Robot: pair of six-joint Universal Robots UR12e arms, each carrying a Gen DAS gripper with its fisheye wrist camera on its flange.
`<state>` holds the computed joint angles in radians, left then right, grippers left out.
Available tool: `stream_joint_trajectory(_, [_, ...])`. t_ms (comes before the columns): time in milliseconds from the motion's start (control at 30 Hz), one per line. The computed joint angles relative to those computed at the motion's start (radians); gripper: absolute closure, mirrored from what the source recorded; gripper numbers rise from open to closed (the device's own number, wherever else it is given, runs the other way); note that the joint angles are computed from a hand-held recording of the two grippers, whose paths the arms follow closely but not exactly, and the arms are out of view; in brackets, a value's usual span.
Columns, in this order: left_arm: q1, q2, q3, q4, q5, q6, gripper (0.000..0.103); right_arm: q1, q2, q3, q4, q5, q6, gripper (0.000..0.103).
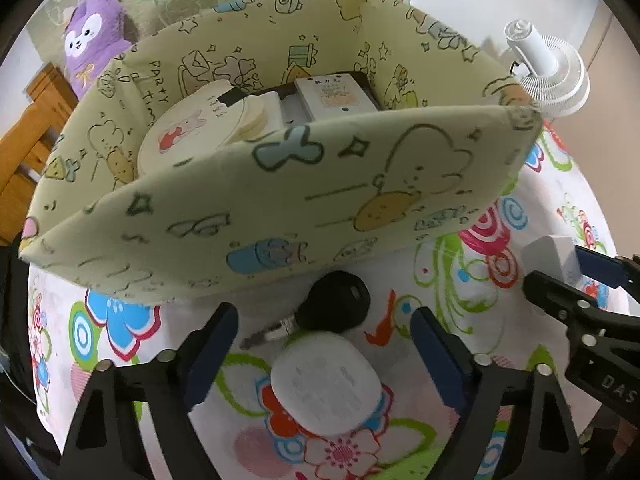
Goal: Organize rigid objects
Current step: 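Grasp the white round earbud case with the left tool while the right tool holds the charger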
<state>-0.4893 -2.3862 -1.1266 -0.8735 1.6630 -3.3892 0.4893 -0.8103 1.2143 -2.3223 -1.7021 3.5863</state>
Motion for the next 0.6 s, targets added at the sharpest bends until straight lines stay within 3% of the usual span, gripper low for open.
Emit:
stream_joint_trajectory(200, [0.005,-0.017,0.028,-0.009,-0.019,0.019,0.026,0.000,0.009,-0.013,0.010,-0.003,0.013,0.041])
stream_joint_trajectory(233, [0.005,-0.019,0.032,-0.012,-0.023,0.028,0.030,0.000,0.010,-0.015,0.011,-0.004,0.014,0.041])
stream_joint_trajectory(333, [0.004,-0.021,0.042,-0.021,-0.043,0.062,0.054,0.002,0.014,-0.023,0.016,-0.004,0.013,0.041])
stream_joint_trajectory(433, [0.003,-0.029,0.060,-0.029,-0.048,0.063,0.066,0.005,0.019,-0.031,0.020,-0.003,0.002,0.040])
stream_joint_trajectory(600, [0.003,-0.036,0.080,-0.047,-0.040,0.072,0.066,0.009,0.025,-0.044,0.024,0.008,-0.007,0.040])
